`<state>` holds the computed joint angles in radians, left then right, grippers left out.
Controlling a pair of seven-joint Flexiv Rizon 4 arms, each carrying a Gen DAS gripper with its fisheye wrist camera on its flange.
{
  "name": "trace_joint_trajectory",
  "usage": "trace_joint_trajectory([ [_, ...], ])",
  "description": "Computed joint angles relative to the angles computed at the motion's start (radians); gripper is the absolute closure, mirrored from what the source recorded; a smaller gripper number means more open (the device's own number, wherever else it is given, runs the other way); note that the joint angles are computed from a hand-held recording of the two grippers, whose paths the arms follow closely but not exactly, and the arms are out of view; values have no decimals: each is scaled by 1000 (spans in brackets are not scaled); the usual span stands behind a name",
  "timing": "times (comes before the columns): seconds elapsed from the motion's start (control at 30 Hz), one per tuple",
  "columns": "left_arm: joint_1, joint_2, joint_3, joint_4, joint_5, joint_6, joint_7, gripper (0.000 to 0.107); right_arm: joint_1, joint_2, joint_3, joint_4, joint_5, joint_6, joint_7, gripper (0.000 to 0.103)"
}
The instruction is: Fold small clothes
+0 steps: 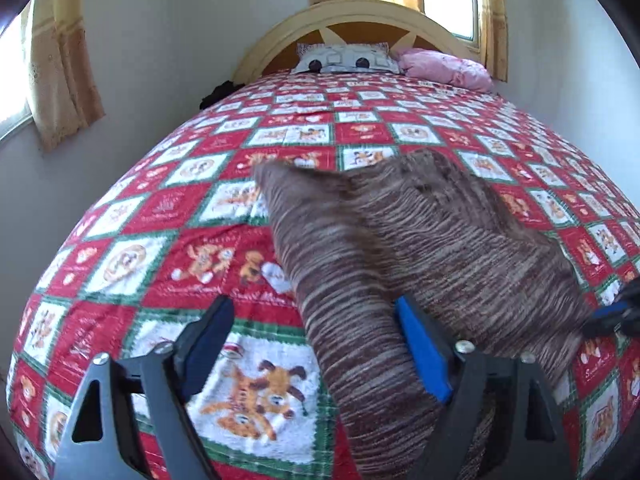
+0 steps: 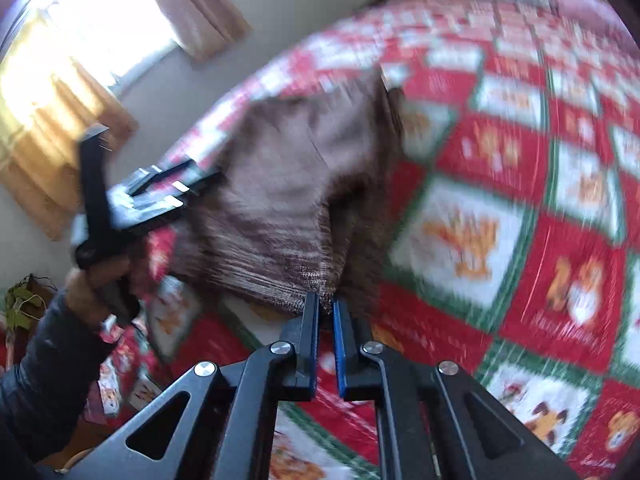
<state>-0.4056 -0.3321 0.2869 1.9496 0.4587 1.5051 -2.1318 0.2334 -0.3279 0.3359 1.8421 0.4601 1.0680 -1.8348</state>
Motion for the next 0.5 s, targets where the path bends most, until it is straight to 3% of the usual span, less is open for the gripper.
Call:
trace_joint_trajectory([
  [0.17, -9, 16, 10, 15, 14, 17, -28, 18, 2, 13, 0, 14, -7, 16, -2, 96],
  [0.3, -66, 32, 76, -2, 99, 17, -104, 17, 122, 80, -88, 142, -276, 232, 172, 89],
  [0.33, -80, 32, 89, -14, 122, -1, -129, 17, 106, 76, -60, 129, -260, 271, 143, 84],
  [0.4, -68, 32, 74, -30, 142, -37, -150, 17, 56, 42, 17, 64, -192, 279, 68, 46],
  [0.5, -23, 31, 22, -33, 139, -63, -156, 17, 33, -20, 74, -21, -142, 266, 27, 45],
])
